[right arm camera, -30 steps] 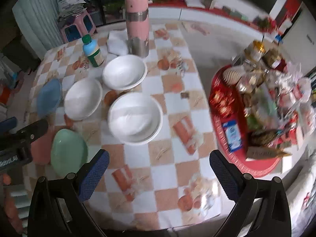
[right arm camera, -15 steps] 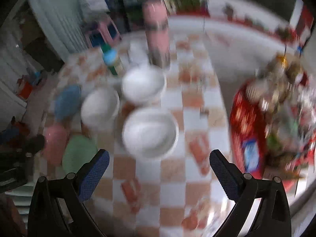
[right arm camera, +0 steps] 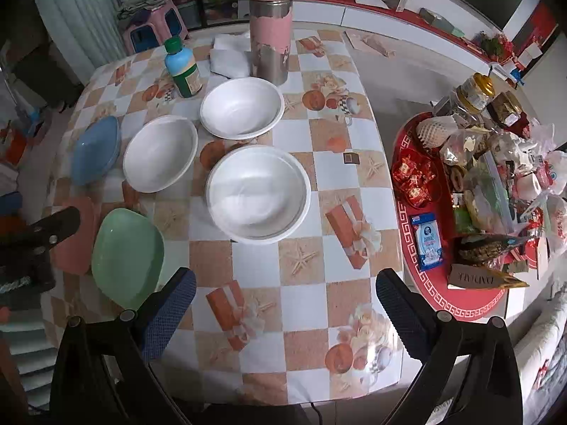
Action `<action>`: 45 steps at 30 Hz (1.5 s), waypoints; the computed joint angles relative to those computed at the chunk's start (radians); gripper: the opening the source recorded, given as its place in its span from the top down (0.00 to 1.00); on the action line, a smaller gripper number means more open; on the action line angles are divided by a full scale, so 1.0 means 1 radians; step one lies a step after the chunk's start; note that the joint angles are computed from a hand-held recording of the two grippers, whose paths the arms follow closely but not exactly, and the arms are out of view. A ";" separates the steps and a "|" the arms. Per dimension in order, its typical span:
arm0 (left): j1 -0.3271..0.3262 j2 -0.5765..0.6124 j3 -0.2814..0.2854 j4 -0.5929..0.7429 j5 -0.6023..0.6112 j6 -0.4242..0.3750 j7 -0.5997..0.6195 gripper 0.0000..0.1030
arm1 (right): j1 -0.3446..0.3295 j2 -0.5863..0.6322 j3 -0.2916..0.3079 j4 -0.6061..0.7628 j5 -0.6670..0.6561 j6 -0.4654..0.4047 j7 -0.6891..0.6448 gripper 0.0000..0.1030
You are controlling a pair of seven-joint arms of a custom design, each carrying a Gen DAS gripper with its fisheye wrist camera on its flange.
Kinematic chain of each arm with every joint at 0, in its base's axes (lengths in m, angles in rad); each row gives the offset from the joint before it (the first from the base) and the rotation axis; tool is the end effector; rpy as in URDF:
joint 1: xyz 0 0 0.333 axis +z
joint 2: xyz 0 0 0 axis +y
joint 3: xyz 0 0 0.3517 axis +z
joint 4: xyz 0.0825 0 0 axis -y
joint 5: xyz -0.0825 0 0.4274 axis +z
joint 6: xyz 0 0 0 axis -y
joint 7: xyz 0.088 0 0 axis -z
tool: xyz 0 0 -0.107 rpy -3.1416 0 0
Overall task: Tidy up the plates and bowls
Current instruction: 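Move both tools toward the green square plate on the table, then lower the right gripper onto the green plate rim and close it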
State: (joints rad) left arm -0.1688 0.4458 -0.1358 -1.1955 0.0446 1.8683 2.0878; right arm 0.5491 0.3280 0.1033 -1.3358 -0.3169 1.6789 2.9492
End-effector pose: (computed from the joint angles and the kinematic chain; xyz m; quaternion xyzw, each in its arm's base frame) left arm 0.7400 -0.2031 0.5847 -0.3689 0.9223 -0.0772 0.0856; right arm 0.5931 0.3998 0.5810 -0.4176 0.8977 -0.1350 0.0400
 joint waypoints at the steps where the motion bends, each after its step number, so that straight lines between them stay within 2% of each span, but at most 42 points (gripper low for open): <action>1: 0.006 0.011 -0.002 0.017 -0.012 -0.014 0.008 0.00 | 0.002 -0.006 0.000 -0.007 0.002 0.015 0.017 0.01; 2: 0.011 0.019 -0.005 0.032 -0.024 -0.022 0.012 0.00 | 0.002 -0.017 0.000 -0.024 0.008 0.042 0.045 0.01; 4: 0.019 0.036 -0.009 0.062 -0.045 -0.039 0.027 0.00 | 0.005 -0.004 0.001 -0.001 0.010 0.035 0.065 0.01; 14: 0.029 0.066 -0.020 0.130 -0.102 -0.058 0.095 0.00 | 0.041 0.084 -0.019 0.172 -0.042 -0.085 0.058 0.01; 19: 0.034 0.051 -0.016 0.109 -0.112 -0.036 0.090 0.00 | 0.032 0.079 -0.018 0.149 0.002 -0.057 0.054 0.01; 23: 0.045 0.017 -0.013 0.051 -0.115 -0.007 0.098 0.00 | 0.077 0.079 -0.041 0.182 -0.119 -0.092 0.071 0.01; 25: 0.047 0.000 -0.010 0.018 -0.106 0.013 0.102 0.00 | 0.077 0.068 -0.040 0.155 -0.139 -0.049 0.080 0.01; 28: 0.046 -0.015 -0.002 -0.014 -0.087 0.024 0.093 0.00 | 0.043 0.062 -0.016 0.111 -0.051 0.020 0.060 0.01; 31: 0.055 -0.016 0.001 -0.019 -0.090 -0.005 0.077 0.00 | 0.033 0.056 -0.007 0.079 -0.009 0.054 0.055 0.01; 34: 0.060 -0.041 0.003 -0.062 -0.082 0.011 0.074 0.00 | 0.033 0.042 -0.003 0.047 0.004 0.088 0.056 0.01; 38: 0.086 -0.078 -0.003 -0.130 -0.110 0.025 0.119 0.00 | 0.041 0.038 0.001 0.035 -0.005 0.106 0.055 0.01; 42: 0.120 -0.135 -0.005 -0.250 -0.155 0.109 0.204 0.00 | 0.037 0.047 0.009 0.019 0.031 0.139 0.058 0.01; 45: 0.142 -0.139 -0.006 -0.277 -0.197 0.108 0.269 0.01 | 0.040 0.071 0.011 0.029 0.049 0.151 0.060 0.01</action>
